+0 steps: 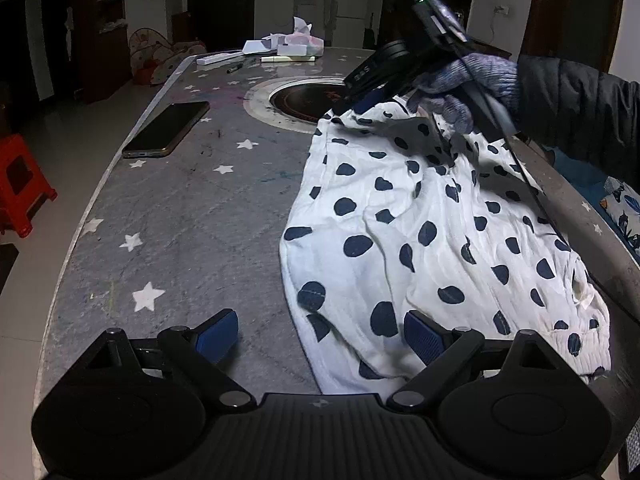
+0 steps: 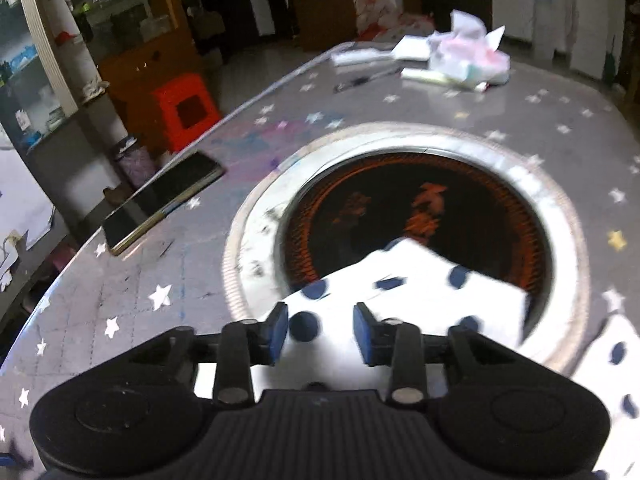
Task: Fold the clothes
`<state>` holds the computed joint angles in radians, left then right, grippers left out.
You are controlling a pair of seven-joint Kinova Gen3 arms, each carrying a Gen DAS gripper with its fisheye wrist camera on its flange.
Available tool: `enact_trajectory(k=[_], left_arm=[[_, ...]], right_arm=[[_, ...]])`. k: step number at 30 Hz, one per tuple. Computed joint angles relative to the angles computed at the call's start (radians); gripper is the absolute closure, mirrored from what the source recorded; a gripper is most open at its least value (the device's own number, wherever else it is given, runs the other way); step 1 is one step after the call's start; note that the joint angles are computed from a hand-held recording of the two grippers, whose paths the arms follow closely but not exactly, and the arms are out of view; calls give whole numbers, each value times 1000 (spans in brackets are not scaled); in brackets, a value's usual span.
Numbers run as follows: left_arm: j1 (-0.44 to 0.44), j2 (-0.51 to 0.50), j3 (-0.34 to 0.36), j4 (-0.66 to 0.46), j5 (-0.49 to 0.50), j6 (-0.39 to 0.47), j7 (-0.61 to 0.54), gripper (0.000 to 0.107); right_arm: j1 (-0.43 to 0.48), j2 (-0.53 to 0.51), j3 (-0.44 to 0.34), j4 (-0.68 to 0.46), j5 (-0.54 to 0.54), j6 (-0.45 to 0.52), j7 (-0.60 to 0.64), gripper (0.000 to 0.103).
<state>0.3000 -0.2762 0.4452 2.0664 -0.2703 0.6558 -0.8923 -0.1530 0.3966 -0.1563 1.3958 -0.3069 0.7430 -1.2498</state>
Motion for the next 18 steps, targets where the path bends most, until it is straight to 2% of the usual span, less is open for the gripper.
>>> enact_trajectory(k=[3,5,7,10,13,15,17,18], left_arm=[[8,-1,-14,7,18,-1,-5,16],[16,-1,-25,14,35,-7,-16,19],[25,0,-36,22,53,-17,-30,23],[27,-2,-37,33,61,-38,-43,33],[20,-12,-26,48,59,-65,-46,53],[21,-18,-32,56,68,-81,-57,76],[58,-24,-90,67,128,-100,-114,89],[65,-29,-100,70,145,-101,-132,90]], right_arm=[[-65,23,32,-23,64,19,-77,65],[-94,21,41,-10,104,-5,-109,65],[-106,26,42,-21,122,-2,-140,80],[-119,35,40,-35,141,-7,-168,96],[-139,39,37,-42,170,-17,-183,99],[-141,34,23,-35,170,-39,-175,99],[-144,28,9,-29,166,-65,-162,99],[-143,26,0,-31,158,-74,-153,99]])
